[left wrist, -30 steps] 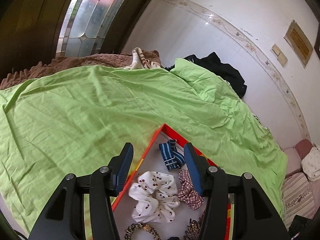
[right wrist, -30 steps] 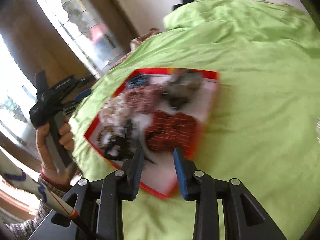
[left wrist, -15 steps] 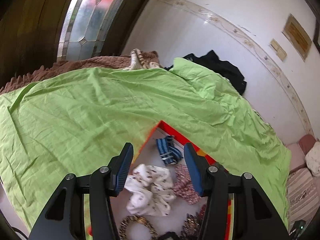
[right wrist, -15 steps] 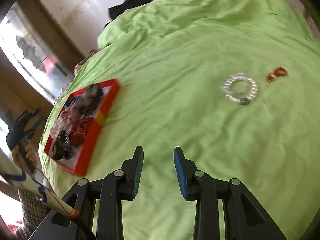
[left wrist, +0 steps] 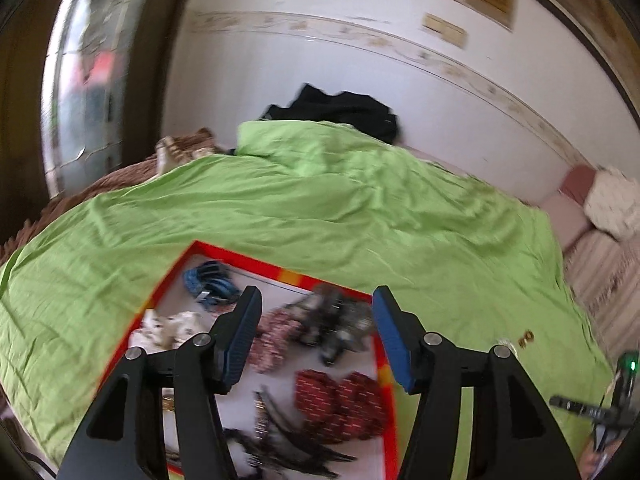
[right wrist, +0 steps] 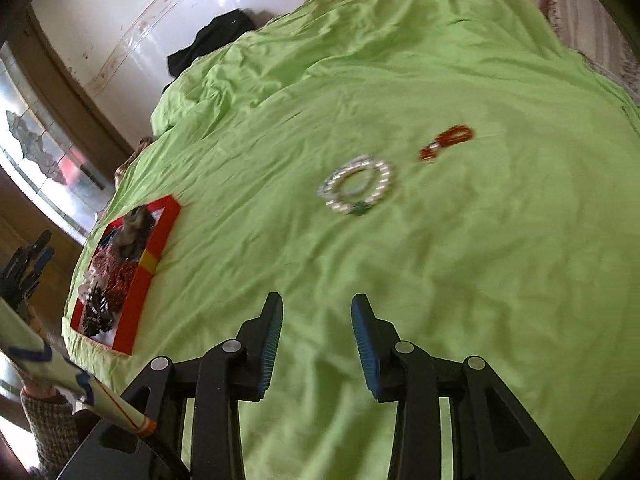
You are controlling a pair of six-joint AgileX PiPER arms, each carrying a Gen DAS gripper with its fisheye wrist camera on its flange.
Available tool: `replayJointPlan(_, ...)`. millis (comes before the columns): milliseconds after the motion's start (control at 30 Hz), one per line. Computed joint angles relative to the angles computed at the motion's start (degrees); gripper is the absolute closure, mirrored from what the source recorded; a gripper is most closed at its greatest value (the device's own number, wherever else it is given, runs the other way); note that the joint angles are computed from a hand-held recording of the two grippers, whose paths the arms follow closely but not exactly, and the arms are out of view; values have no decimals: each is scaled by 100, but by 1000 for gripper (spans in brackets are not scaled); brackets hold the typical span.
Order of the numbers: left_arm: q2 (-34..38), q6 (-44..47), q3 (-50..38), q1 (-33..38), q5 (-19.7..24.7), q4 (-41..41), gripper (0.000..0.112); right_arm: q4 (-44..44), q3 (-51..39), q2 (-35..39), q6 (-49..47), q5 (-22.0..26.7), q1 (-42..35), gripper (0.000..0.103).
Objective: Organize jewelry
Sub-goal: 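Move both open tools back toward the pearl bracelets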
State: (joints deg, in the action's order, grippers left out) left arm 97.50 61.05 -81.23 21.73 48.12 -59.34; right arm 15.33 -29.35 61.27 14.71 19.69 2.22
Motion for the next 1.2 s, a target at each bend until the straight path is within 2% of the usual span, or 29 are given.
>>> replayJointPlan(233, -379, -202, 401, -548, 62, 470, 54, 1611, -152, 38, -2255, 400, -1574, 63)
replayJointPlan(400, -550, -661, 550, -1170, 0, 1032, 54, 2365, -528, 637, -3455, 373, -2477, 63)
replayJointPlan(567, -326, -1566, 300, -2161, 47, 1639, 54, 3375, -901, 1537, -4691, 399, -3040, 63)
replayJointPlan(700, 153, -2400, -59, -3273, -254, 2401, 54, 3446, -1201, 2070, -4864, 308, -3023, 63)
replayJointPlan(833, 1253, -3269, -1111, -4149, 93, 2974, 54, 4002, -1387, 2396, -5423, 436, -3221, 63)
replayJointPlan(933, 2018, -3735, -1877, -4551, 279, 3139, 55, 4376, -1507, 2531, -5832, 542, -3336, 63)
replayJointPlan(1100, 2970, -4116, -3035, -4958, 650, 3275, 67, 4679, -1734, 2836, -6098, 620, -3416, 63)
replayJointPlan(1133, 3032, -4160, -3119, -5052, 559, 3413, 76, 4735, -1786, 2913, -6119, 654, -3438, 63)
replayJointPlan(1167, 3139, -4233, -3303, -5111, 619, 3541, 94, 4828, -1824, 2990, -6188, 707, -3470, 63)
replayJointPlan(1200, 3331, -4460, -3629, -5153, 836, 3738, 104, 4855, -1863, 3049, -6213, 742, -3487, 63)
